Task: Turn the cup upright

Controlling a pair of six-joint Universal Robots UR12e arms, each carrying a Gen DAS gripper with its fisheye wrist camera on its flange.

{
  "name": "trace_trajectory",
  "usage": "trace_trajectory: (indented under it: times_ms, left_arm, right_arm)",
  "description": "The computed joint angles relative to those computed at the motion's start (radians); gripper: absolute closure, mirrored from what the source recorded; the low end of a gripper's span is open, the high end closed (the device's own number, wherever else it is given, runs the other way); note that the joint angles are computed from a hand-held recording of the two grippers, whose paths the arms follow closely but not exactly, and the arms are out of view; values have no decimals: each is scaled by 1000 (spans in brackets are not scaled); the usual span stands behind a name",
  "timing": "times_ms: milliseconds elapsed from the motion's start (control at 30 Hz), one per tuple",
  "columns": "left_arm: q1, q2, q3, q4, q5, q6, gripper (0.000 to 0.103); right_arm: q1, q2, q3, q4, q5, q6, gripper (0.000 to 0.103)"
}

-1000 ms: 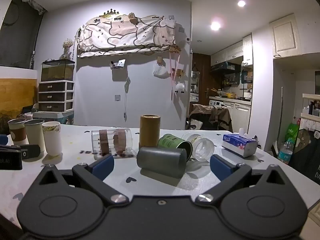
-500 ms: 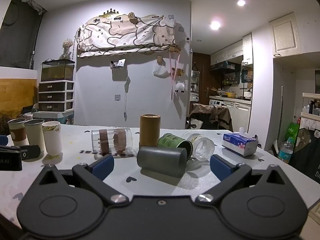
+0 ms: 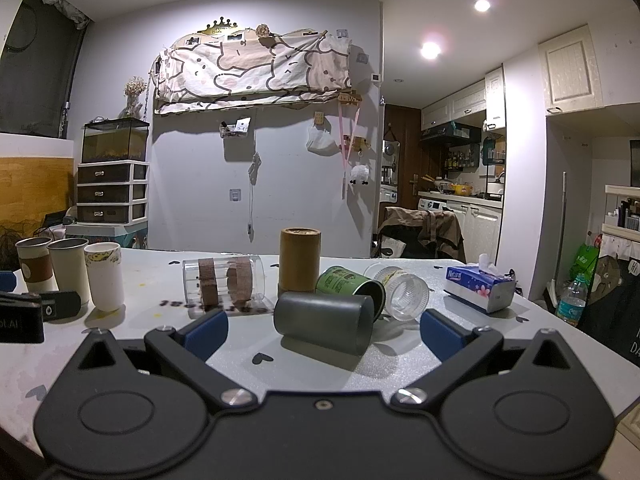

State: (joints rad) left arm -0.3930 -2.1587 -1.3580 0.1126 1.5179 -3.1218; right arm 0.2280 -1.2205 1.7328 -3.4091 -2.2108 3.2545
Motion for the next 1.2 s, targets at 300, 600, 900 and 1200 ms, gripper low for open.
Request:
trace_trajectory:
  times_ms: [300, 600, 900, 1200]
  left_arm:
    - [0, 0, 0, -1, -1, 0, 0]
    - [0, 1, 0, -3, 0, 0, 0]
    - [0, 1, 0, -4, 0, 0, 0]
    - [0, 1, 0, -3, 0, 1, 0]
  right_arm:
    - [0, 0, 0, 0, 1, 0, 0]
    - [-1, 4, 1, -4, 1, 0, 0]
    - [-1, 4, 1, -4, 1, 1, 0]
    - [2, 15, -2, -12, -2, 1, 0]
